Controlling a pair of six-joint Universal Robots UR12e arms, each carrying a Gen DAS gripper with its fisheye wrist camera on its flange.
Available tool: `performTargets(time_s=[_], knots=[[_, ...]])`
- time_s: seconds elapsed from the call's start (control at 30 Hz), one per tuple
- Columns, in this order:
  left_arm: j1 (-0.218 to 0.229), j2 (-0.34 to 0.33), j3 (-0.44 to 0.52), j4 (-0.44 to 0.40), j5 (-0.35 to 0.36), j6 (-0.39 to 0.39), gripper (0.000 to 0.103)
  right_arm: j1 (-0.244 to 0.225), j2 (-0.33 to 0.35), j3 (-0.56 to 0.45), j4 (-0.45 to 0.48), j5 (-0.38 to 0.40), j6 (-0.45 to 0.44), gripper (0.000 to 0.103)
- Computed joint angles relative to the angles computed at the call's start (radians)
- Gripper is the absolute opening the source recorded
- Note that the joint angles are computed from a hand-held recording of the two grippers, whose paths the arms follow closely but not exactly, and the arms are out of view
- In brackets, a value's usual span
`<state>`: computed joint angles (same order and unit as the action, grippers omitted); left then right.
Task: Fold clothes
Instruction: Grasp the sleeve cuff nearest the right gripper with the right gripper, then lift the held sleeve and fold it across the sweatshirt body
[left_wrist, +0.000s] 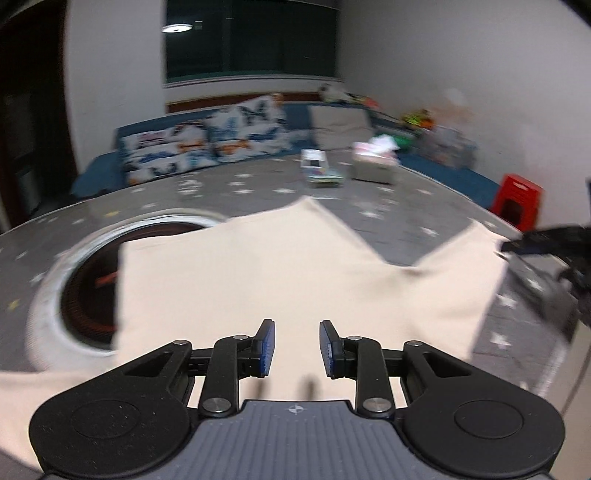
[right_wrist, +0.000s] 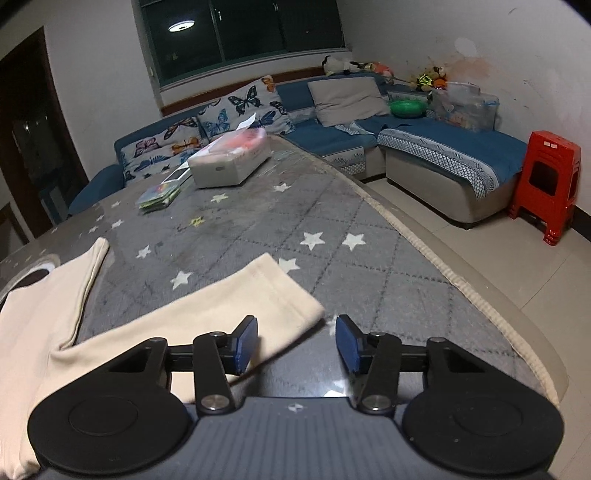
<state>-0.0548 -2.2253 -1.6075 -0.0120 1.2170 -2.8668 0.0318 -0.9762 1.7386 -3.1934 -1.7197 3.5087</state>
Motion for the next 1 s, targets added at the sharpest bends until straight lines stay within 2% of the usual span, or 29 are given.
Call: performTargets(time_s=[0.13,0.17,0.2,0.27,0.43,0.6,0.77,1.0], knots=[[-0.024,-0.005,0.01,-0.049,-0.027,0.059,0.03,0.002,0.016,-0.012,-0.017,-0.014,-0.022,0.024],[-0.028,-0.006,0.01,-0.059,-0.034,0.075,0.03,0.001,0.017,-0.013,-0.022,-0.012,-0.021,0.014],[-0.032,-0.006,0.012,-0.07,-0.043,0.091,0.03,-0.001,0.019,-0.014,-0.026,-0.01,-0.019,0.01],[-0.038,-0.005,0.008,-0.081,-0.056,0.116,0.03,-0.004,0.021,-0.012,-0.039,-0.005,-0.015,0.006],[-0.048,-0.004,0.005,-0.106,-0.078,0.152,0.031,-0.004,0.014,0.005,-0.112,-0.011,-0.024,0.005],[-0.055,-0.006,0.0,-0.11,-0.077,0.169,0.03,-0.007,0.017,0.004,-0.108,-0.022,-0.023,0.004],[-0.055,-0.007,0.007,-0.111,-0.085,0.158,0.031,-0.01,0.018,0.009,-0.113,-0.003,0.0,0.004],[-0.057,-0.012,0.012,-0.107,-0.095,0.148,0.031,-0.004,-0.01,0.012,-0.177,0.028,-0.041,0.004]])
